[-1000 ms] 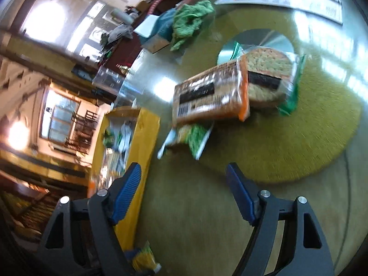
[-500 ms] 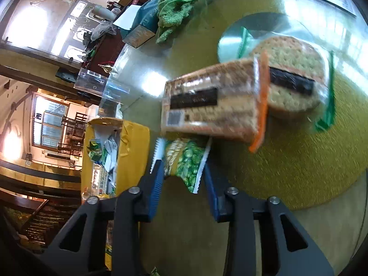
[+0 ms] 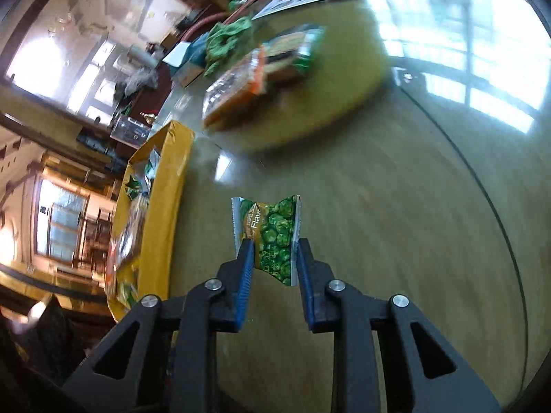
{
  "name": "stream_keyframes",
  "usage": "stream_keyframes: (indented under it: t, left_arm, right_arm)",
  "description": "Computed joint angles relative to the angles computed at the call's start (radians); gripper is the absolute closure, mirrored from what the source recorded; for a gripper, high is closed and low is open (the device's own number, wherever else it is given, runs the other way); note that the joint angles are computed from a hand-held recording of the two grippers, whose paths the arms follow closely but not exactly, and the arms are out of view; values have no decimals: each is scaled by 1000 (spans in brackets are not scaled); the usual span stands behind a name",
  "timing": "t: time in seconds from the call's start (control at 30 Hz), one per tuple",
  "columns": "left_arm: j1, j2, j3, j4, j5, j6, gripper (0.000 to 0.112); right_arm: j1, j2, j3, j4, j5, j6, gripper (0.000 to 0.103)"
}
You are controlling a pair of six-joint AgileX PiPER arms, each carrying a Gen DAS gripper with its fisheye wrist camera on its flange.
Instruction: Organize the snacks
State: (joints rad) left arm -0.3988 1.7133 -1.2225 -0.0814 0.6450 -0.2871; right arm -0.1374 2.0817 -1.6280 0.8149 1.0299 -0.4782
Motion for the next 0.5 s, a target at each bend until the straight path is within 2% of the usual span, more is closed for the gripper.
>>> stream_keyframes:
  t: [0.1,0.13,0.2,0.27,0.33,0.4,0.5]
  left_arm:
    - [-8,-30,40,-41,-39,38,69]
    - [-3,-54,62,-85,-54,79,68]
    - [16,-94,96,-159,-72,146,60]
    - [21,-145,127,-144,-89,133,54]
    - [7,-183,147,-80,-84,73,54]
    - [3,-186,143,-67,-53,58,54]
    - [6,-163,136,-148,-10,130,54]
  right_arm:
    - [-30,-156,246,34,-117,-75,74]
    - [-33,-185,290,31,-129,-81,74]
    - [-50,-229,362,40,-105,-115,74]
    - [-69,-268,416,52,-79,-170,72]
    - [-84,-315,448,44,-94,-213,64]
    - [-94,-366,477,43,-137,-260,44]
    - [-123,-404,485,73,-180,-332,38]
